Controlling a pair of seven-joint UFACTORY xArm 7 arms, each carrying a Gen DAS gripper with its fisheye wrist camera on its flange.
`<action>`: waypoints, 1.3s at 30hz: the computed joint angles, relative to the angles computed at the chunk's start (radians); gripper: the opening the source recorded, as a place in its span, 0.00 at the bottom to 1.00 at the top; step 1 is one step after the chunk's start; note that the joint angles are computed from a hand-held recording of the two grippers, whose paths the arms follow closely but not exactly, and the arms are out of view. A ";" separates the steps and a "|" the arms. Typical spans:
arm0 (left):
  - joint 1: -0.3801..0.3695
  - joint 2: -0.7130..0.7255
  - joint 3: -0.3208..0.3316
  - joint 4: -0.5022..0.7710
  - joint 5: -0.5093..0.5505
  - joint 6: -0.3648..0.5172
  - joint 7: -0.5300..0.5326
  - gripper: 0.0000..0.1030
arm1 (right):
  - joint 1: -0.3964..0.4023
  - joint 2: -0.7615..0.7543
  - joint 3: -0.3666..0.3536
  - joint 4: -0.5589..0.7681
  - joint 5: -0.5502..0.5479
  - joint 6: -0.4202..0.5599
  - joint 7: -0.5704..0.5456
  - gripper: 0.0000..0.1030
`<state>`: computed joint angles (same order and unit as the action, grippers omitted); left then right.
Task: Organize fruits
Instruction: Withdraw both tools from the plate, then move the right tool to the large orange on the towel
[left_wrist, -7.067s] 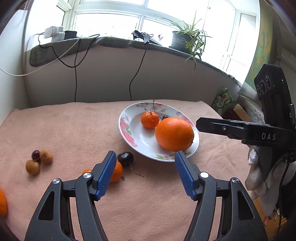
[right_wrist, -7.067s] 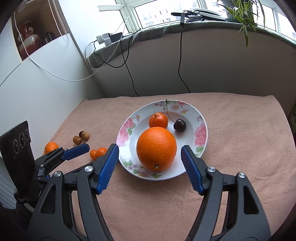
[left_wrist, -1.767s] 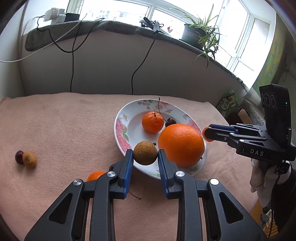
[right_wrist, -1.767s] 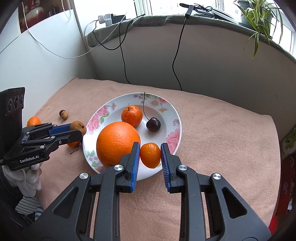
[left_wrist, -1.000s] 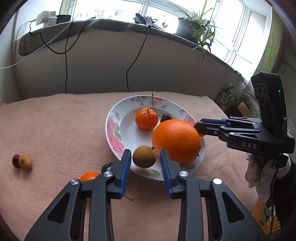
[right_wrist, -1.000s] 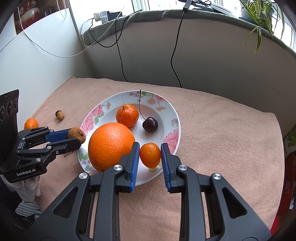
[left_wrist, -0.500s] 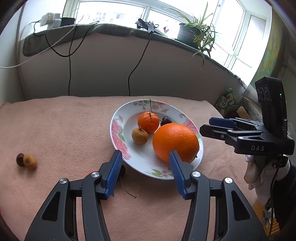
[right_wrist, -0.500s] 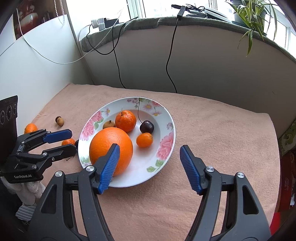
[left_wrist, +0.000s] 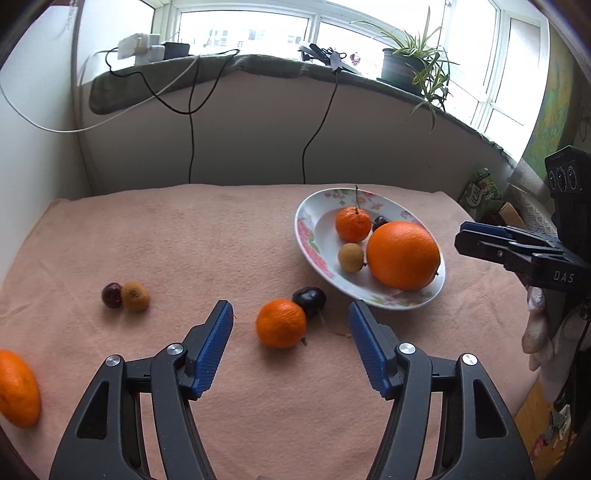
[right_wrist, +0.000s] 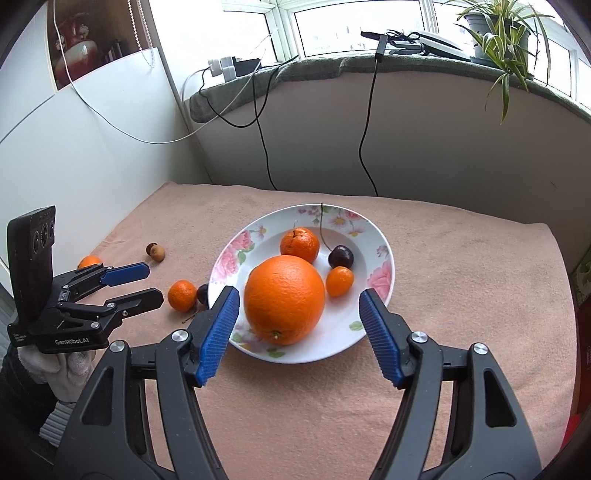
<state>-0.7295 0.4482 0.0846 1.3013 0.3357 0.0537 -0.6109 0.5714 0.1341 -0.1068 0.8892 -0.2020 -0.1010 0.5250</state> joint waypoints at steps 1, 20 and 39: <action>-0.016 -0.013 0.025 -0.019 0.011 0.000 -0.011 0.63 | 0.025 -0.003 -0.024 0.000 -0.036 0.003 0.037 0.68; -0.136 -0.199 0.288 -0.265 0.437 0.010 -0.491 0.68 | 0.205 0.047 -0.108 0.087 -0.280 -0.006 0.239 0.97; -0.086 -0.312 0.344 -0.332 1.069 -0.035 -1.142 0.68 | -0.052 0.196 0.295 0.225 -0.023 -0.006 -0.028 0.97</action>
<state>-0.8154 0.1358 0.4288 0.9691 1.4044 0.0185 -1.7528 0.5190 0.3300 0.1882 1.1144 -0.2250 -0.1074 0.4971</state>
